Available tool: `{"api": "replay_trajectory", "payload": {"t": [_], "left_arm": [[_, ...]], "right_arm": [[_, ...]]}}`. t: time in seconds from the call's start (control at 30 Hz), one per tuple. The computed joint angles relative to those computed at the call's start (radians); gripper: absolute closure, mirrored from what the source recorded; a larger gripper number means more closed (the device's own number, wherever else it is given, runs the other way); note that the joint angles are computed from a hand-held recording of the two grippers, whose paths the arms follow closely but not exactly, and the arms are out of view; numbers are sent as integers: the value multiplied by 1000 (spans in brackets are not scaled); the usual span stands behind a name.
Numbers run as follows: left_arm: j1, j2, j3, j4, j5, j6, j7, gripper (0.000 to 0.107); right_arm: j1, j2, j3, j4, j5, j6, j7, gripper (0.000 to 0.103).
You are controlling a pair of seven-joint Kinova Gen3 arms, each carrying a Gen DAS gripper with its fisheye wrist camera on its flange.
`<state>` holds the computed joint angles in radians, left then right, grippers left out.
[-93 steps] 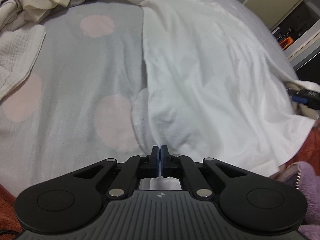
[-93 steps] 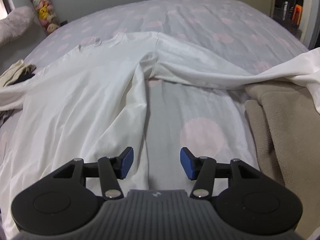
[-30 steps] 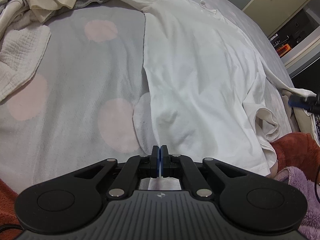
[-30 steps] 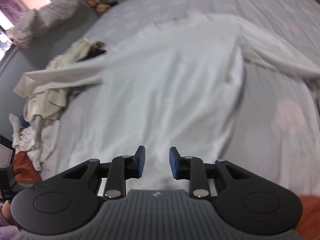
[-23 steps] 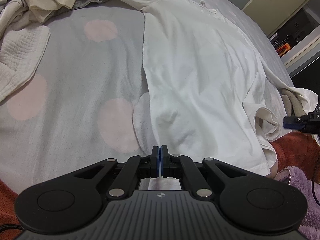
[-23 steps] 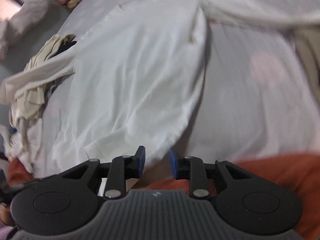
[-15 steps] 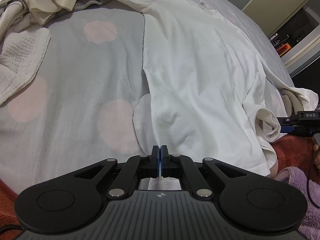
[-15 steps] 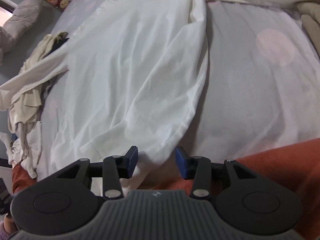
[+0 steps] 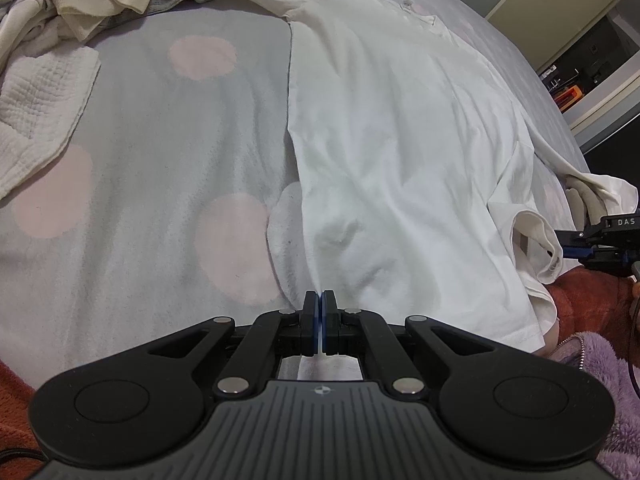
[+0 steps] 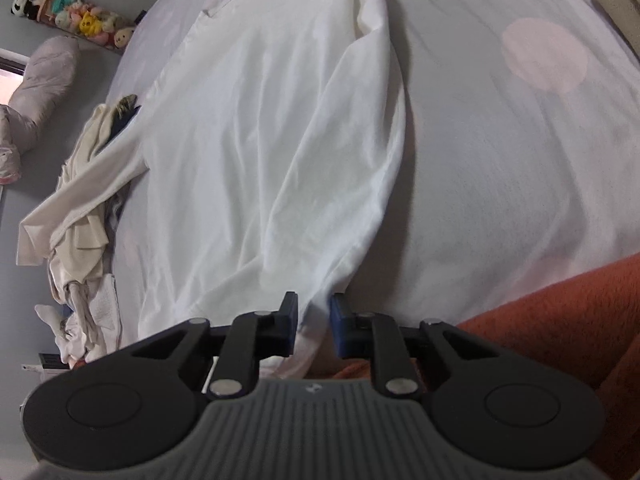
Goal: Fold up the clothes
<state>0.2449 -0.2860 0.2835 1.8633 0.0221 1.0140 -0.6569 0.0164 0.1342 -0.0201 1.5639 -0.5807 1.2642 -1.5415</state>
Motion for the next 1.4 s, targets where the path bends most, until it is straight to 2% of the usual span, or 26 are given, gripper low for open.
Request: {"api": "replay_trajectory", "payload": {"t": [0.07,0.13,0.17,0.2,0.27,0.3,0.37,0.43,0.47,0.5,0.6,0.67,0.73,0.77,0.87,0.93,0.97,1.03,1.2,1.4], "left_arm": [[-1,-1,3,-4,-5,4,3,107],[-2,-4,5,-5,-8,5,7,107],[-3,-6,5,-5,-8,4,10,107],[-3,-8,6,-5,-9,3,11,107],[-4,-10,10,-4,-12,0,15,107],[-4,-11,10,-2,-12,-2,16,107],[-4,-13,7,4,-9,-5,15,107],[-5,-14,3,9,-4,-10,13,107],[-5,-13,1,10,-1,-12,12,107],[-5,-12,2,11,0,-12,12,107],[-4,0,3,12,3,-8,14,107],[-2,10,-1,15,11,-8,18,99],[1,14,-8,21,20,-13,19,86],[3,16,-12,26,26,-18,17,85],[10,15,-30,43,51,-43,-1,85],[15,11,-38,52,65,-62,-18,104],[14,7,-36,51,64,-66,-21,106],[7,-9,-26,45,50,-70,-16,107],[-14,-105,-71,35,86,-109,-51,107],[-84,-203,-82,-13,102,-129,-68,107]], "right_arm": [[-31,19,-10,-44,76,36,-36,87],[-62,52,-20,-105,148,86,-69,85],[-77,69,-23,-132,177,106,-91,80],[-87,86,-25,-152,198,119,-107,69],[-93,111,-30,-171,207,129,-119,55],[-93,116,-33,-170,201,124,-124,49],[-92,121,-38,-163,188,111,-130,48],[-84,108,-43,-136,163,83,-120,67],[-72,99,-42,-118,136,72,-114,91],[-63,87,-38,-105,121,63,-117,95],[-34,41,-25,-80,81,45,-101,95],[-10,11,-11,-74,50,38,-84,96],[13,-19,6,-73,24,31,-66,97],[23,-33,14,-73,12,29,-57,97],[47,-64,38,-76,-14,29,-41,97],[61,-79,52,-81,-27,32,-30,97],[68,-87,59,-80,-34,33,-24,97],[81,-103,72,-77,-48,36,-12,97],[110,-149,110,-57,-87,36,26,98],[148,-180,161,-98,-138,53,36,98]]}}
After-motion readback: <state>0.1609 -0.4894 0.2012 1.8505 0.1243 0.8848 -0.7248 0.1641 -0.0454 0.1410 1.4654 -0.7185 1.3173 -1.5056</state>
